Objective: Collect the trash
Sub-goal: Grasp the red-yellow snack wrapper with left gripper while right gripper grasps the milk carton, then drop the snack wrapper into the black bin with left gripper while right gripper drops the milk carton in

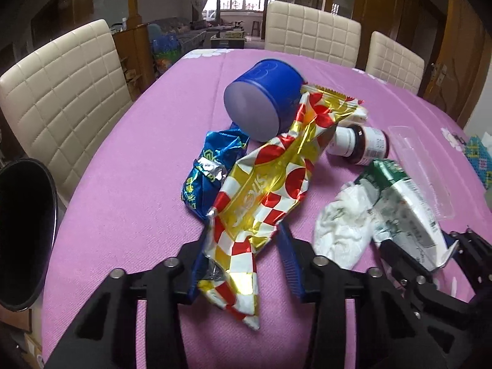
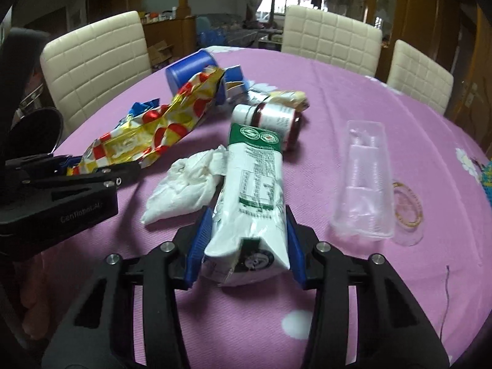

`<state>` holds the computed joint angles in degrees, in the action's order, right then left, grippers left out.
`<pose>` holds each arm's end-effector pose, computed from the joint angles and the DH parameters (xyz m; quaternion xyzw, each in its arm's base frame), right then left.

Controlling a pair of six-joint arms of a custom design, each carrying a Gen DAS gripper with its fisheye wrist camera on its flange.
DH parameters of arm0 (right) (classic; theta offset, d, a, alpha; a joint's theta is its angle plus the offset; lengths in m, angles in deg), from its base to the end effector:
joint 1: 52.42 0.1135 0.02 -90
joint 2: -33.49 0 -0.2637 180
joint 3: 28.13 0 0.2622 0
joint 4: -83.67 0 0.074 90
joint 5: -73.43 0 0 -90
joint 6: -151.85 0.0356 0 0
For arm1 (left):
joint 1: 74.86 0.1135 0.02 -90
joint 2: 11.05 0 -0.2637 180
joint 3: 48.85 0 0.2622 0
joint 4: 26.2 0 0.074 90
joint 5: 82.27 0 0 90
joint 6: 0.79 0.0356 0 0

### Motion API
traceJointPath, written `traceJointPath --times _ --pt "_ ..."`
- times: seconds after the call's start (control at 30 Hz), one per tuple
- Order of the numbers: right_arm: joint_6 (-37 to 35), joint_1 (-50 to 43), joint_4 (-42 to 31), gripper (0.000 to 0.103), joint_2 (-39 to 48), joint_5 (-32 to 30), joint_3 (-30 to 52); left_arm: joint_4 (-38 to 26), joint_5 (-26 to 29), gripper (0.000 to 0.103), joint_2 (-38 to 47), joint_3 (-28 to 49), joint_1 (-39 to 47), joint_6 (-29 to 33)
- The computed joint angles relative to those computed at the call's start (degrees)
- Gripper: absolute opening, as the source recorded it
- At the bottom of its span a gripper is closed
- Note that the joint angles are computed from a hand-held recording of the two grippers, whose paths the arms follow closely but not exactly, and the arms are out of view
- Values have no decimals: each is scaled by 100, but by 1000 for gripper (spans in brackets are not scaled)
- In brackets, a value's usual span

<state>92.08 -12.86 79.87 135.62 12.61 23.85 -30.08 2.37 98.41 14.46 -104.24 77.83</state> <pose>0.2464 0.1810 0.0851 0.0028 0.9235 -0.0252 0.3826 0.3152 -0.1736 0.0892 0.1311 0.9297 -0.0777 0.3353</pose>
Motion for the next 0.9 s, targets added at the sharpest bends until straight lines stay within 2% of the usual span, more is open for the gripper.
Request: traceJointPath --times 0.13,0.23,0.4,0.57,0.73,0.9 --pt "82 133 188 41 -175 347 -196 279 10 16 -186 -256 -46 68" --pt "65 250 308 41 -354 647 -325 372 102 14 -318 -396 -51 83" --pt "-122 357 340 40 -476 936 -316 836 -221 13 -697 -828 -136 173" --pt "-259 442 254 40 -480 930 -112 1148 -493 13 -1182 -1237 -96 223" --pt "-668 589 423 40 -431 970 127 1254 -627 13 -1464 -1497 186 273" --pt "-1022 748 344 40 -180 759 673 1410 -732 13 -1688 -1776 644 333"
